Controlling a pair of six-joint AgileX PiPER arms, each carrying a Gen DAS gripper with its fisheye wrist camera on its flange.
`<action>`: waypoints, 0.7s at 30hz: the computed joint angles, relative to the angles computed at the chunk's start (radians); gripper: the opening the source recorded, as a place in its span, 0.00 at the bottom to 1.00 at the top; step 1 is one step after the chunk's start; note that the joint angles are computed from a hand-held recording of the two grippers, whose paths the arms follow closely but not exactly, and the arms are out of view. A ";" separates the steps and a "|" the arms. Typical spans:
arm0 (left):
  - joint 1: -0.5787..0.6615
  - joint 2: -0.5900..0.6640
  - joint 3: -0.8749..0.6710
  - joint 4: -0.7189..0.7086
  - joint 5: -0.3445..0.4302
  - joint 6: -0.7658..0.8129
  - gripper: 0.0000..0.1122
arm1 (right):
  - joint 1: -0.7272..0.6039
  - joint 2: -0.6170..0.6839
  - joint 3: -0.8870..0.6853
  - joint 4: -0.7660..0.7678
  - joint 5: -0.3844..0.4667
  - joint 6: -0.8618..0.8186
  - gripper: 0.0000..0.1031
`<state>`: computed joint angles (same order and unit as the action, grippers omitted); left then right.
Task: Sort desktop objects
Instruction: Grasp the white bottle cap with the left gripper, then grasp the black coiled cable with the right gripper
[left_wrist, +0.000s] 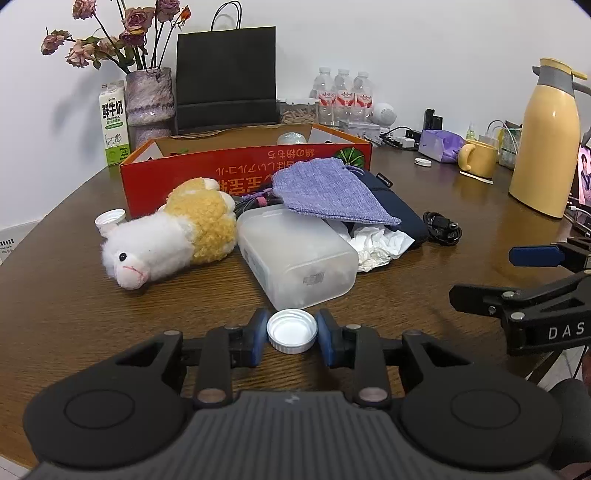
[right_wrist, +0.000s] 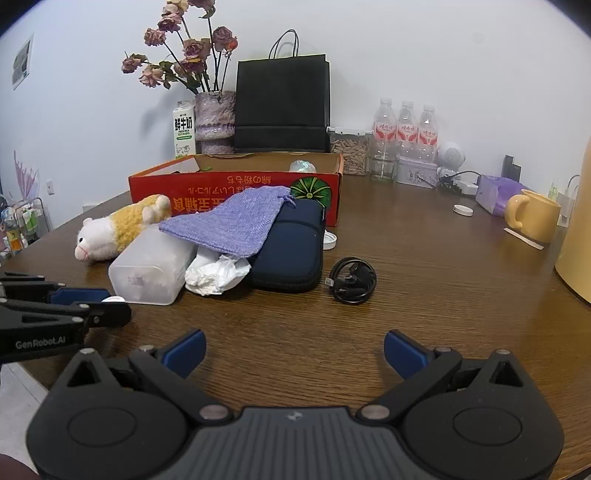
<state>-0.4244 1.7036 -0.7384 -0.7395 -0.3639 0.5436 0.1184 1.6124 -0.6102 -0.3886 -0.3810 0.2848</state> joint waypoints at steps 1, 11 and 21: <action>0.001 -0.004 0.002 0.000 -0.001 -0.001 0.26 | 0.000 0.000 0.000 -0.001 -0.001 0.001 1.00; 0.024 -0.074 0.042 0.025 -0.047 -0.035 0.26 | -0.008 0.014 -0.024 0.050 0.005 -0.052 1.00; 0.065 -0.074 -0.006 -0.008 -0.058 -0.003 0.26 | -0.057 0.094 -0.166 0.014 0.076 -0.030 0.97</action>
